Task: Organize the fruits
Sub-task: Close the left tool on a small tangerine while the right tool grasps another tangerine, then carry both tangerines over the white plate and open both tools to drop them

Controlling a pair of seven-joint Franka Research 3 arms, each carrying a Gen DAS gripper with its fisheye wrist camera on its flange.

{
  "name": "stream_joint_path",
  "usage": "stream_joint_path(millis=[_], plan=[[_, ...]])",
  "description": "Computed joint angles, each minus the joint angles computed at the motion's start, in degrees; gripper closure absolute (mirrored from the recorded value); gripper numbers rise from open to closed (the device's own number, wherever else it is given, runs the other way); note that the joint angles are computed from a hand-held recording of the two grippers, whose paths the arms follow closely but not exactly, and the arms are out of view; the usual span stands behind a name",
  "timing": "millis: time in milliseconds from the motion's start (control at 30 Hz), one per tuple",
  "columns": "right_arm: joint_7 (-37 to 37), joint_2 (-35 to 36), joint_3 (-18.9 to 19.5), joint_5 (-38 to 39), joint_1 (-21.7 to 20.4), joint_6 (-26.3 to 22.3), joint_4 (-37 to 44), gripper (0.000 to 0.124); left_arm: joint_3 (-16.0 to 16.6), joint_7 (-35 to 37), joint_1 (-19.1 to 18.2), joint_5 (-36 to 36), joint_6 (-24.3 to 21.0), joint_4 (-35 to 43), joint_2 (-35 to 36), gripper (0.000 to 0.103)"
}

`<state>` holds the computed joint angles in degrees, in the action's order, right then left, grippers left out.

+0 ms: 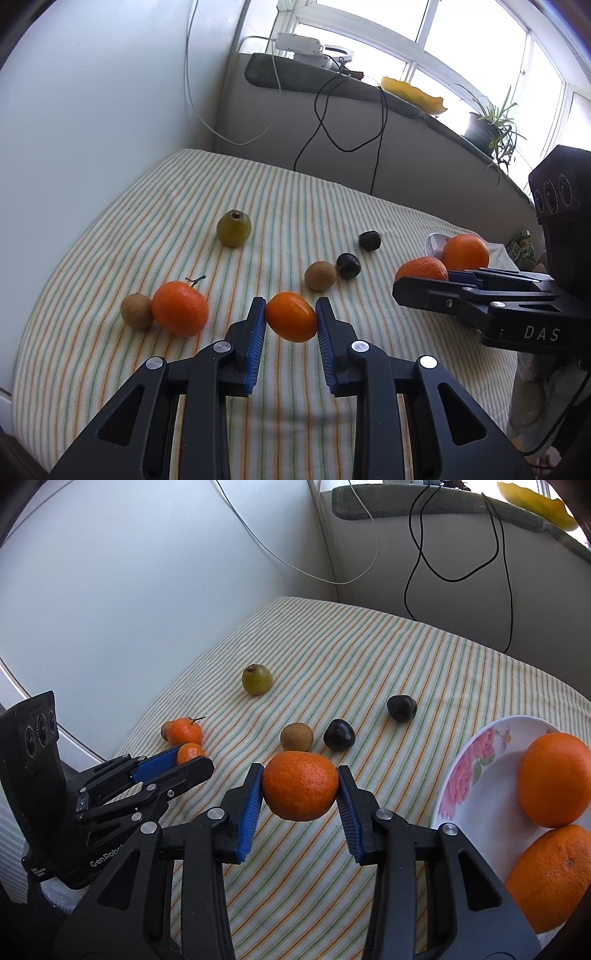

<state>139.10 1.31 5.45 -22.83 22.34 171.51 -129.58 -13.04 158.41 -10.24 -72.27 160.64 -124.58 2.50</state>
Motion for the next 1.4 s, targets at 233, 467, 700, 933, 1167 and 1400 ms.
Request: stream_joint_path(millis=[233, 467, 700, 933, 1167, 1400], plan=[[13.3, -7.3, 4.0, -15.6, -4.7, -2.8, -4.7, 0.083, -0.8, 1.9, -1.2, -1.5, -1.9, 1.1, -0.3, 0.078], [16.9, -12.3, 7.9, -17.8, -9.8, -3.8, -8.9, 0.083, -1.7, 3.8, -3.0, -2.7, -3.4, 2.0, -0.4, 0.078], [15.8, -17.8, 10.7, -14.5, -13.2, -5.7, -13.2, 0.083, -2.6, 4.6, -4.8, -2.2, -5.0, 4.3, 0.6, 0.078], [13.9, -21.7, 13.9, -10.7, -16.2, -7.5, -16.0, 0.083, -4.1, 4.2, -5.9, 0.1, -5.8, 6.9, 2.7, 0.078], [12.5, -22.9, 15.5, -9.8, -17.6, -9.4, -16.5, 0.083, -5.3, 1.9, -6.1, 2.6, -6.5, 8.5, 4.2, 0.078], [12.6, -22.2, 16.7, -11.9, -18.3, -11.0, -15.6, 0.083, -6.0, -0.4, -5.8, 5.5, -6.6, 9.2, 5.1, 0.078]])
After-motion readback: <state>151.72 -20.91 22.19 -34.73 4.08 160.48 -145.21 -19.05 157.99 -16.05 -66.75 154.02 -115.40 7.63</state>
